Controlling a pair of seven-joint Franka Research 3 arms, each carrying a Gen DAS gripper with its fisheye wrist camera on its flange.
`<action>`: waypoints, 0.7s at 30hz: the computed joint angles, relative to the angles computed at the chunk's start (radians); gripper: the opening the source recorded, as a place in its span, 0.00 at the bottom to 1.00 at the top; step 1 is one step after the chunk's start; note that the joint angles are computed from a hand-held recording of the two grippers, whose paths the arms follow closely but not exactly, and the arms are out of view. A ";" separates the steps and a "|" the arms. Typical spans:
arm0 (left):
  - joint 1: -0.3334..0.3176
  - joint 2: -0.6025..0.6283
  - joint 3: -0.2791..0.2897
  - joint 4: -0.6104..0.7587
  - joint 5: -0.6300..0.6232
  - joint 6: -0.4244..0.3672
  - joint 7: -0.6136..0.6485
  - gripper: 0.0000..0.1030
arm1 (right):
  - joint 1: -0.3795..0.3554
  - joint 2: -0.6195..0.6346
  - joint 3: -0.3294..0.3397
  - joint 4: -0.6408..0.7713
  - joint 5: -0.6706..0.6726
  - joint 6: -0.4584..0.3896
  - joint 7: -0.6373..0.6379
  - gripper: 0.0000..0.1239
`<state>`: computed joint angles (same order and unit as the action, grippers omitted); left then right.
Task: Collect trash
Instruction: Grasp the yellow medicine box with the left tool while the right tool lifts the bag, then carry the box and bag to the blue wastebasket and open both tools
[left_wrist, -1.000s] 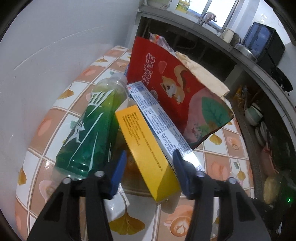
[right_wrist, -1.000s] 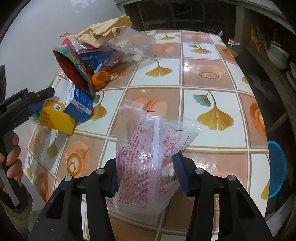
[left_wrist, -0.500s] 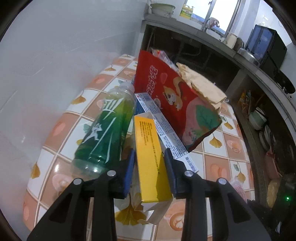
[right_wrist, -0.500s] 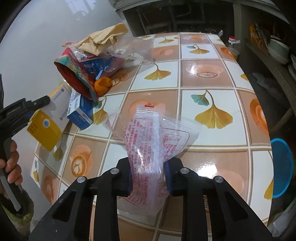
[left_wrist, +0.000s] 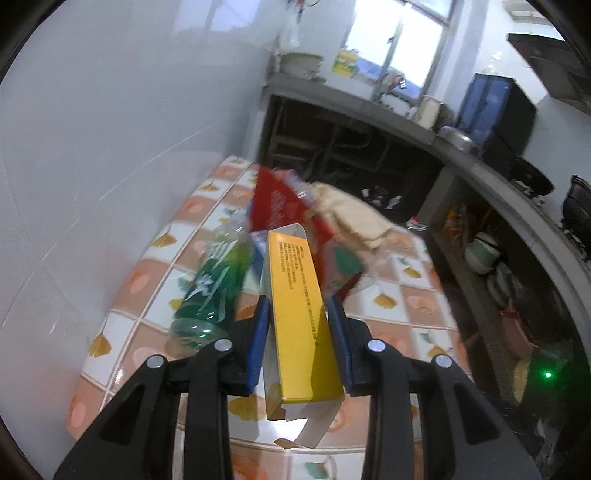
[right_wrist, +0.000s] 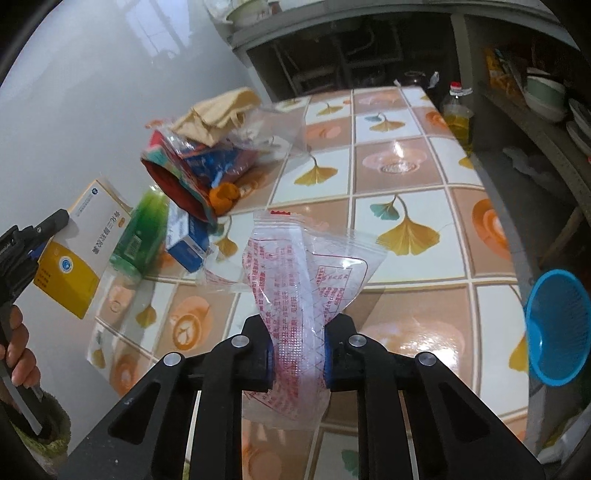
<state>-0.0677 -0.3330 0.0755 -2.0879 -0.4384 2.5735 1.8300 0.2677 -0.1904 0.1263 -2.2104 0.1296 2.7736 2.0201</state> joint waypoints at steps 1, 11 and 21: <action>-0.016 -0.011 0.003 0.002 -0.020 -0.001 0.021 0.30 | 0.002 -0.013 -0.003 -0.011 0.010 0.008 -0.002 0.13; -0.175 0.065 -0.030 0.161 -0.245 -0.138 0.246 0.30 | -0.191 -0.333 0.059 -0.268 -0.044 0.090 0.190 0.13; -0.271 0.568 -0.301 0.708 -0.058 -0.421 0.126 0.30 | -0.470 -0.607 0.035 -0.548 -0.050 -0.026 0.412 0.13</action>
